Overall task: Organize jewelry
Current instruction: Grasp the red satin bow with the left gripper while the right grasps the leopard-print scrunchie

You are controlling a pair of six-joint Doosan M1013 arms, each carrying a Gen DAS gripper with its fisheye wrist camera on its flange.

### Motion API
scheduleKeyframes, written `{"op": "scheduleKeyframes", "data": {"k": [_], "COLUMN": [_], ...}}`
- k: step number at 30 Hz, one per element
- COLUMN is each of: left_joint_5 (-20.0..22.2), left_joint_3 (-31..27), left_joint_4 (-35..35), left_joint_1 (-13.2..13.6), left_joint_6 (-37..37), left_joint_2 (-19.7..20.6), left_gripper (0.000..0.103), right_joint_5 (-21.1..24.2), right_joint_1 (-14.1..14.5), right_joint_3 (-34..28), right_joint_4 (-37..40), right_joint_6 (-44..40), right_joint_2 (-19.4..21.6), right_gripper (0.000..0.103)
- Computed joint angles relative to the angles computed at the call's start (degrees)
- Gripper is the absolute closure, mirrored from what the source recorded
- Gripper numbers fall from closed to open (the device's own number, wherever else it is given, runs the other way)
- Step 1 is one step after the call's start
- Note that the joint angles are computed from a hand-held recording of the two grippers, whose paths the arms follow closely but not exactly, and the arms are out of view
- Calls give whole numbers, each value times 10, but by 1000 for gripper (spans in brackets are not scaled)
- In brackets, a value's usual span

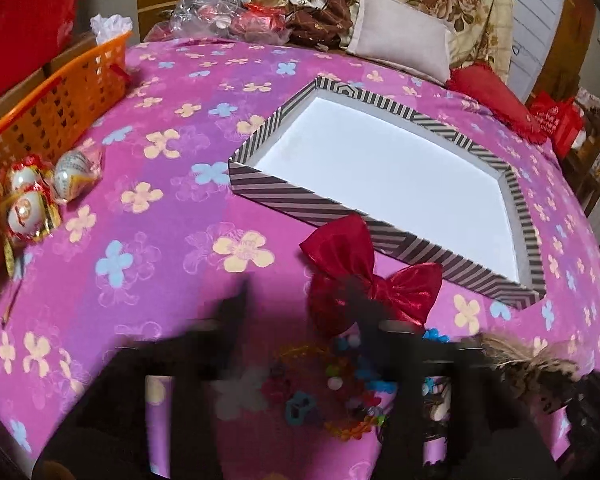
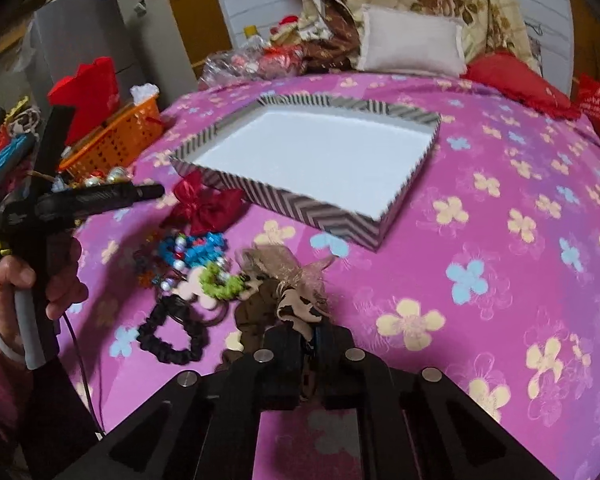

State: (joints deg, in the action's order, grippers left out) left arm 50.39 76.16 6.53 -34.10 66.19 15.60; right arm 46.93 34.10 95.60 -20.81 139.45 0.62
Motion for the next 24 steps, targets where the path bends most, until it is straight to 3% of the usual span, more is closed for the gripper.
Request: {"op": "scheduleKeyframes", "data": {"k": [1,3,4,10,14,18,19,20,21,22,23,24], "left_joint_5": [-12,-19,-15,29,51,66,66,66,65,56,53,51], "left_joint_3": [5,4,-1,-33,-51,-59,-58,-57,-55,-51,-51,-50], "left_joint_4": [-3,-13,-16,16,11,16,15,12,22,19,6,-7], "left_joint_1": [0,-2,-4,-28,-34,-39,-40,-39,-41,-39,-35,-32], "left_joint_6": [-1,13,22,48,54,63,66,68,60,58,59,60], "left_joint_2": [-2,-1,2,30,47,55,57,57,57,54,54,53], "left_gripper": [29,29,28,26,26,27,35,51,53,58,61,63], "right_joint_5": [2,1,-5,-13,-14,-23,-24,-23,-22,-20,-17,-18], "right_joint_1": [-1,-5,-8,-11,-14,-13,-12,-10,-7,-5,-1,0], "right_joint_3": [1,6,10,14,16,20,21,20,20,18,17,18], "right_joint_4": [4,12,18,35,48,40,36,32,22,11,-3,-4], "right_joint_6": [1,8,13,3,-2,6,8,10,14,21,27,25], "right_joint_2": [1,1,-1,0,2,0,1,1,3,4,6,7], "right_gripper": [90,66,61,59,36,36,36,36,38,44,66,79]}}
